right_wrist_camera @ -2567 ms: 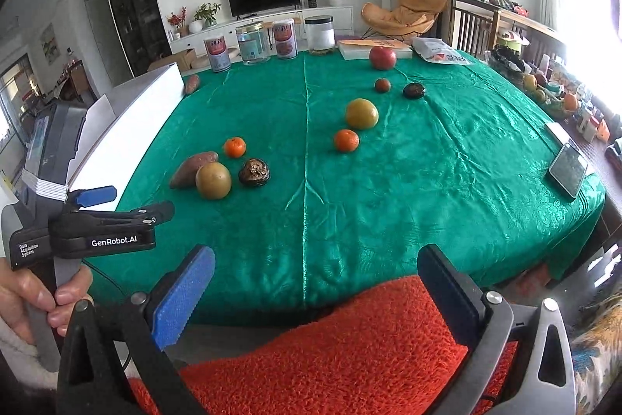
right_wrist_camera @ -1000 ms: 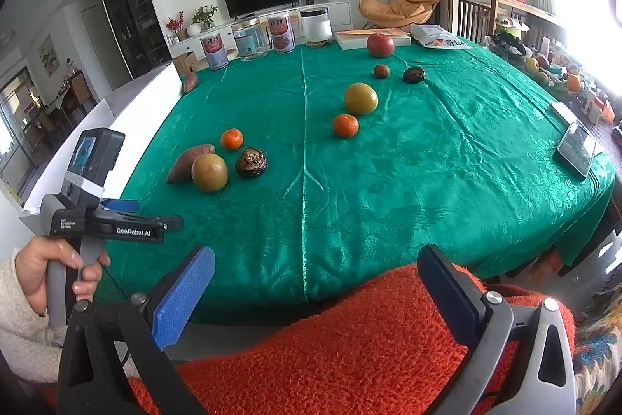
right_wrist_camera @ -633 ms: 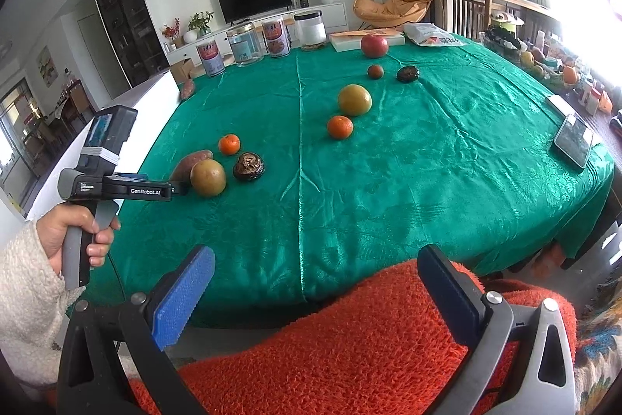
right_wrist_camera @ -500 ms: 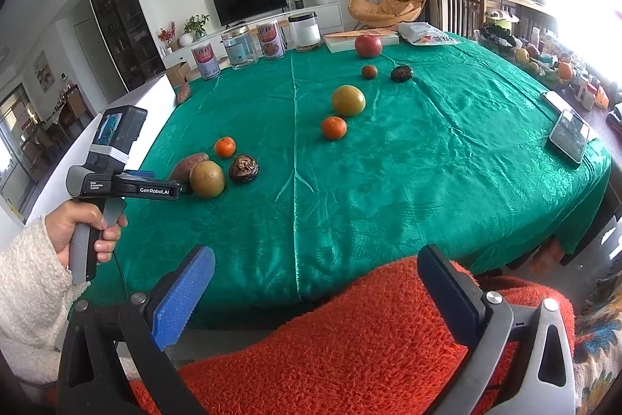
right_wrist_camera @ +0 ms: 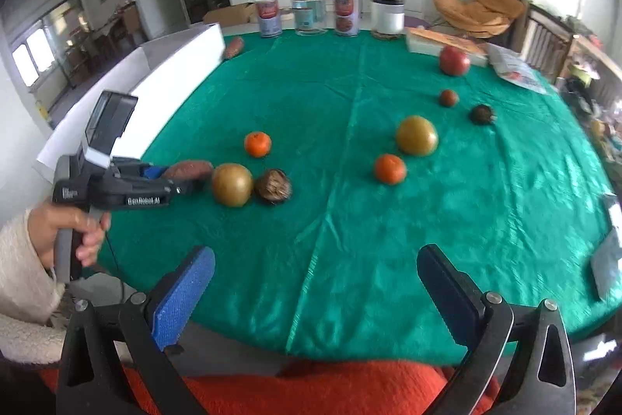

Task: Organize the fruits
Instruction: 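Lift the sweet potato with the left tool while the right tool grasps the brown round fruit, then carry both fruits into the white box and open both tools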

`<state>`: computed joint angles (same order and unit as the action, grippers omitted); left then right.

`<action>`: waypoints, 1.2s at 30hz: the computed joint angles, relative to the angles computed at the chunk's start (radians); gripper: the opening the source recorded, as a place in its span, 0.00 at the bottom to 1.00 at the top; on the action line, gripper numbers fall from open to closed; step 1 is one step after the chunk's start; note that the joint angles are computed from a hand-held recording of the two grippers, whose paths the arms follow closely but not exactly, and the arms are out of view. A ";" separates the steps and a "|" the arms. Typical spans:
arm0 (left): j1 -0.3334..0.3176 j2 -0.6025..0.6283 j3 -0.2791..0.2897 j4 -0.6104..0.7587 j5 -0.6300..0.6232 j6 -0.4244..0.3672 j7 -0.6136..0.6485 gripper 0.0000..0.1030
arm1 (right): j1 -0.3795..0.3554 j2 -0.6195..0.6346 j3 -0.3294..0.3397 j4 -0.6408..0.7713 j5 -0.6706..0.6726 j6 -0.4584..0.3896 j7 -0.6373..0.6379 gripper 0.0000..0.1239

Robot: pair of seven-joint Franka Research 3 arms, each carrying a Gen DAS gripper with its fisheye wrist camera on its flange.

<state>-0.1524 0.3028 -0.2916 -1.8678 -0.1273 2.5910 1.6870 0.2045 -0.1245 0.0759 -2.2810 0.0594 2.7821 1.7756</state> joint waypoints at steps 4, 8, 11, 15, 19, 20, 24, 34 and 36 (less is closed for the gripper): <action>0.011 -0.028 -0.001 -0.039 -0.020 0.011 0.022 0.54 | 0.040 0.228 -0.045 0.196 0.105 -0.081 -0.191 0.68; -0.005 -0.013 0.010 -0.020 0.037 0.011 0.038 0.62 | 0.040 0.359 -0.055 0.326 0.035 -0.162 -0.224 0.61; -0.001 -0.002 0.008 -0.008 0.042 0.002 0.054 0.60 | 0.036 0.395 -0.055 0.361 0.045 -0.153 -0.271 0.59; -0.004 0.006 0.017 -0.009 0.071 0.023 0.044 0.41 | 0.050 0.422 -0.070 0.372 0.005 -0.100 -0.299 0.53; 0.019 0.005 -0.002 -0.010 0.025 0.024 0.068 0.40 | 0.047 0.417 -0.058 0.351 0.031 -0.051 -0.352 0.33; 0.030 0.002 -0.011 -0.012 -0.004 0.020 0.080 0.40 | 0.041 0.413 -0.052 0.349 0.056 -0.053 -0.358 0.33; 0.068 -0.042 -0.042 -0.045 -0.146 0.025 0.138 0.40 | 0.039 0.367 -0.056 0.326 0.112 -0.077 -0.311 0.33; 0.167 -0.292 0.026 -0.058 -0.732 -0.167 0.410 0.40 | 0.013 0.316 0.062 0.503 0.633 -0.208 -0.453 0.33; 0.167 -0.321 0.073 -0.065 -0.732 -0.147 0.374 0.40 | 0.026 0.377 0.095 0.603 0.748 -0.225 -0.517 0.33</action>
<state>0.0142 -0.0182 -0.2186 -1.9326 -0.8598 2.4438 2.0609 0.2301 0.2526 0.1709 -1.6779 0.8071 2.5574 1.2590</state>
